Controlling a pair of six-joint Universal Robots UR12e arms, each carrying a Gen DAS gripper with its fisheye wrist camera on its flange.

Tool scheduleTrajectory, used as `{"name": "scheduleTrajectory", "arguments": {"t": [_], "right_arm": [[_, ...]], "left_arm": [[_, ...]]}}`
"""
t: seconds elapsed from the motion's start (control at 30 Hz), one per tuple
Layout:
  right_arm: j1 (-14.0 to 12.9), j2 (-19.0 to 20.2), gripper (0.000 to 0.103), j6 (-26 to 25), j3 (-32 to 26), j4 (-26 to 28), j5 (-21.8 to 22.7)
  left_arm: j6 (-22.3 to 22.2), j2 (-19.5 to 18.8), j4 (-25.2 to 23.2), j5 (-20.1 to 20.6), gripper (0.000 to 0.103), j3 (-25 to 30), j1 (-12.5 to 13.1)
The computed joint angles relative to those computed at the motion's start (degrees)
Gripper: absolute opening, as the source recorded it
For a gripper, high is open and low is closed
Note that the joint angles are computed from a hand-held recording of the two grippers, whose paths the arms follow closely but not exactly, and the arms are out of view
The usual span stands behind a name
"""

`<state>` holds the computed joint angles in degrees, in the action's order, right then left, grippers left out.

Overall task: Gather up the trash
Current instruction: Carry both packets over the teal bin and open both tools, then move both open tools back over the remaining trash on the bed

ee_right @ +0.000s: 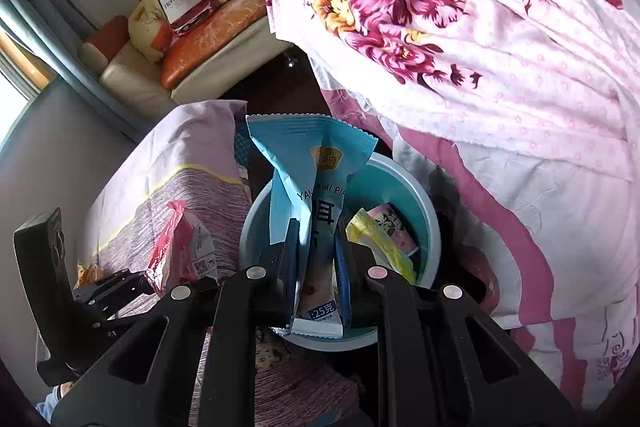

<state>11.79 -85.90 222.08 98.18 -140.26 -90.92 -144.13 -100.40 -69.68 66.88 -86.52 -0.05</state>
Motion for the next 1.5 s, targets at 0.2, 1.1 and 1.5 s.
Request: {"name": "scheduleTrajectory", "arguments": {"t": [0.2, 1.1, 1.5], "right_arm": [[-0.42, 0.21, 0.016, 0.48, 0.16, 0.89, 0.26], [-0.04, 2.96, 0.059, 0.75, -3.43, 6.17, -0.14], [1.30, 3.51, 0.076, 1.52, -5.49, 9.36, -0.66]], "left_arm": [[0.31, -0.78, -0.47, 0.33, 0.046, 0.27, -0.64], [-2.28, -1.72, -1.61, -1.36, 0.091, 0.75, 1.57], [-3.23, -0.05, -1.71, -2.82, 0.094, -0.51, 4.33]]}}
